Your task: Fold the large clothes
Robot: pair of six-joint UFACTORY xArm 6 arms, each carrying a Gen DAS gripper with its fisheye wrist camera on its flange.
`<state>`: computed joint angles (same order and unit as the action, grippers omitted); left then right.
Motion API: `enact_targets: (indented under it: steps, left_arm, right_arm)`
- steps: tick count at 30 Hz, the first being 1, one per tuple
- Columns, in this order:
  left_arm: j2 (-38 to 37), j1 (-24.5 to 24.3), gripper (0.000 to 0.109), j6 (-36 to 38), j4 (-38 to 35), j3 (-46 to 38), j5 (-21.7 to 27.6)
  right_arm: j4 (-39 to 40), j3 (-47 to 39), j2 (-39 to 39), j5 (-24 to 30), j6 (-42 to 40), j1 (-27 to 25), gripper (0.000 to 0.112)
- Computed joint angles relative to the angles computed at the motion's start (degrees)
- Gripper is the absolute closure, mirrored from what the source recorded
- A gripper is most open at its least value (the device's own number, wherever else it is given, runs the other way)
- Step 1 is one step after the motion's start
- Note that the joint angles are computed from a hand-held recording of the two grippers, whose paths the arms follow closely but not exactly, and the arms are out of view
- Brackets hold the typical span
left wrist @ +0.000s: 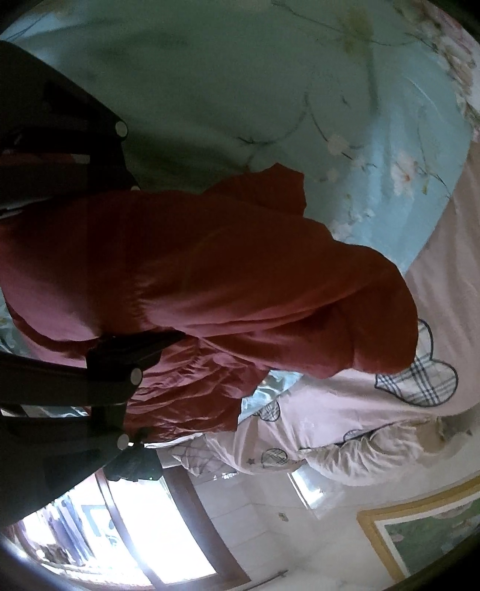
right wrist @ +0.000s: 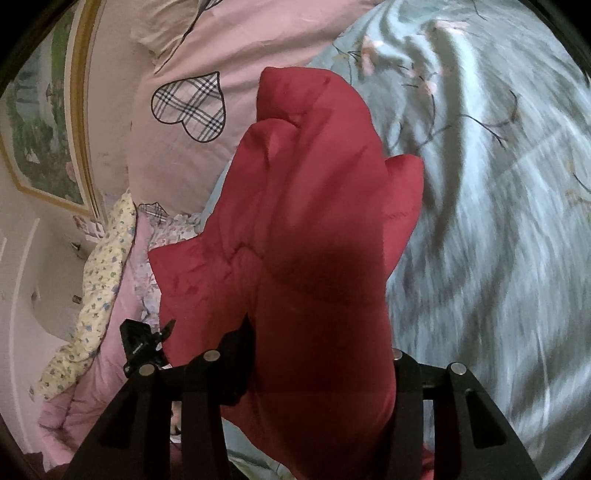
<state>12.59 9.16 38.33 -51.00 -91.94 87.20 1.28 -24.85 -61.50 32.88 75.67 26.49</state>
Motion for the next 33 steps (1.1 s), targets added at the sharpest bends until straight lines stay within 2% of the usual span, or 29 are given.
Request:
enact_targets:
  steps: [4,10,13,15,17,21,23,29,33]
  left_arm:
    - [0.1,-0.1,0.065,-0.3,0.9,0.7,-1.0]
    - [-1.4,-2.4,0.062,1.0,3.8,3.9,-7.2]
    - [-2.0,-3.2,0.055,1.4,4.2,5.2,-9.4]
    - [-3.0,-4.0,0.049,1.5,5.4,6.6,-12.0]
    - [-4.2,-4.9,0.037,1.3,7.3,7.8,-14.8]
    - [-6.4,-6.4,0.032,1.1,10.9,9.3,-19.1]
    - [-8.2,-7.3,0.026,0.6,12.9,11.0,-23.1]
    - [-11.5,-9.3,0.025,0.1,16.2,14.2,-32.0]
    - [-9.8,-9.4,0.025,-0.6,15.4,11.5,-30.8]
  right_arm:
    - [-2.3,-0.3,-0.4,1.5,2.2,1.1,0.066]
    - [-1.8,0.9,-0.4,1.7,1.5,0.1,0.059]
    - [-1.0,2.1,-0.8,2.0,0.8,-0.6,0.051]
    - [-0.8,2.5,-1.0,2.2,1.0,-0.8,0.039]
    - [-2.3,1.4,-0.5,4.7,1.8,-0.8,0.033]
    - [-5.5,-3.3,2.3,10.8,2.2,-0.1,0.025]
    - [-6.3,-5.0,3.2,13.5,2.0,-0.1,0.023]
    - [-10.0,-11.6,8.2,20.9,0.6,0.0,0.017]
    - [-12.1,-15.0,11.0,24.1,-1.2,-0.6,0.017]
